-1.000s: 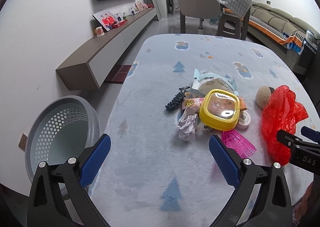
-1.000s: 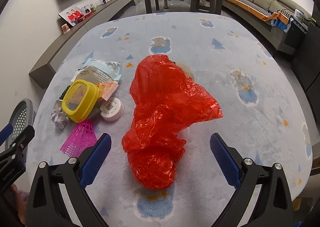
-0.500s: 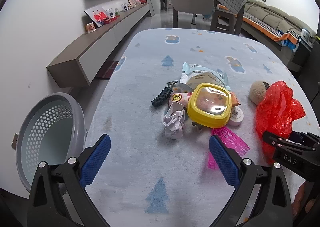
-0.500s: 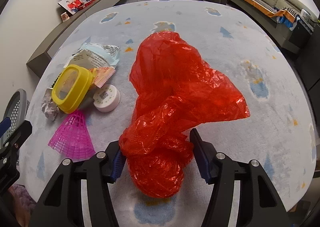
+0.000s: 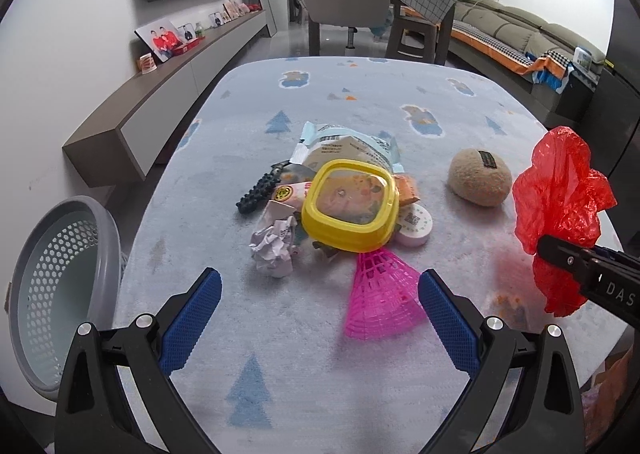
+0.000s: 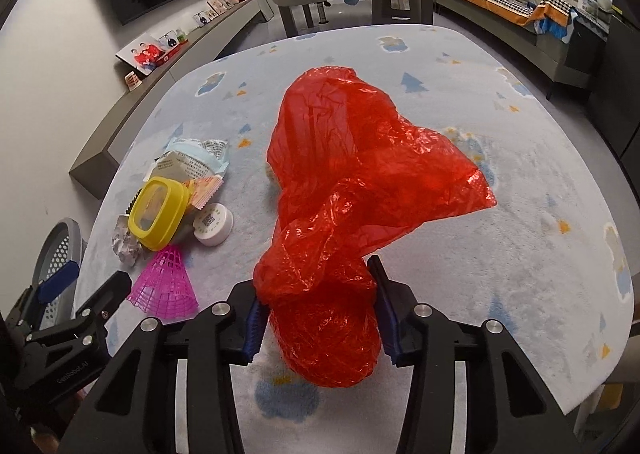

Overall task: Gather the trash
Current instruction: 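Grasp the pink shuttlecock with the left tool while the right tool holds the red bag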

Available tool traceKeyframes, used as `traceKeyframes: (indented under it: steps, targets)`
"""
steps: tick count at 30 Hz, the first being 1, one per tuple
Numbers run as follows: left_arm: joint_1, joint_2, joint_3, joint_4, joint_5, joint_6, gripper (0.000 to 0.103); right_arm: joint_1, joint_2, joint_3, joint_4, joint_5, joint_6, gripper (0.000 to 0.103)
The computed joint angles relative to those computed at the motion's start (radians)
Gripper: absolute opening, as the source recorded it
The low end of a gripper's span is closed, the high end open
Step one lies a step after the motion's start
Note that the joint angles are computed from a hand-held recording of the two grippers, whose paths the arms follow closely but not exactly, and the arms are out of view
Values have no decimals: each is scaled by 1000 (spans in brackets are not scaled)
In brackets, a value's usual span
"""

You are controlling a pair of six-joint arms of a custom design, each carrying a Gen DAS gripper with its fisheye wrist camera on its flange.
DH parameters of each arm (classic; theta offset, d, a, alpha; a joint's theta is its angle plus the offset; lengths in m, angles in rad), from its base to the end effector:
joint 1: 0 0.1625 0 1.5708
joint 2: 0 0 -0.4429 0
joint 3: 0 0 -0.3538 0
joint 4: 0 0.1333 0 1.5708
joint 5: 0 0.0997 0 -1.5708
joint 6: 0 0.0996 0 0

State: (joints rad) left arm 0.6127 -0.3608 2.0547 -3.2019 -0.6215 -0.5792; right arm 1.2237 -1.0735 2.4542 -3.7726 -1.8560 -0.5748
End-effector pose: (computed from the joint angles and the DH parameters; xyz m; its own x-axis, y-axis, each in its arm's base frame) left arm -0.2587 -0.4437 -0.0964 -0.6922 0.1091 -0.7134 0.5229 0.7571 -0.3916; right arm -0.0425 -0.4270 0.2122 -0.8246 0.0881 0.5588 -0.2580 0.8206 -0.5100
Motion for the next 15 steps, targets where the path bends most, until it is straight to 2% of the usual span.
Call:
traceKeyframes:
  steps: [7, 15]
  targets:
    - [16, 41, -56, 37, -55, -5, 97, -35, -52, 1, 66, 44, 22, 44]
    - [31, 64, -92, 59, -46, -25, 97, -49, -83, 8, 110, 83, 10, 45]
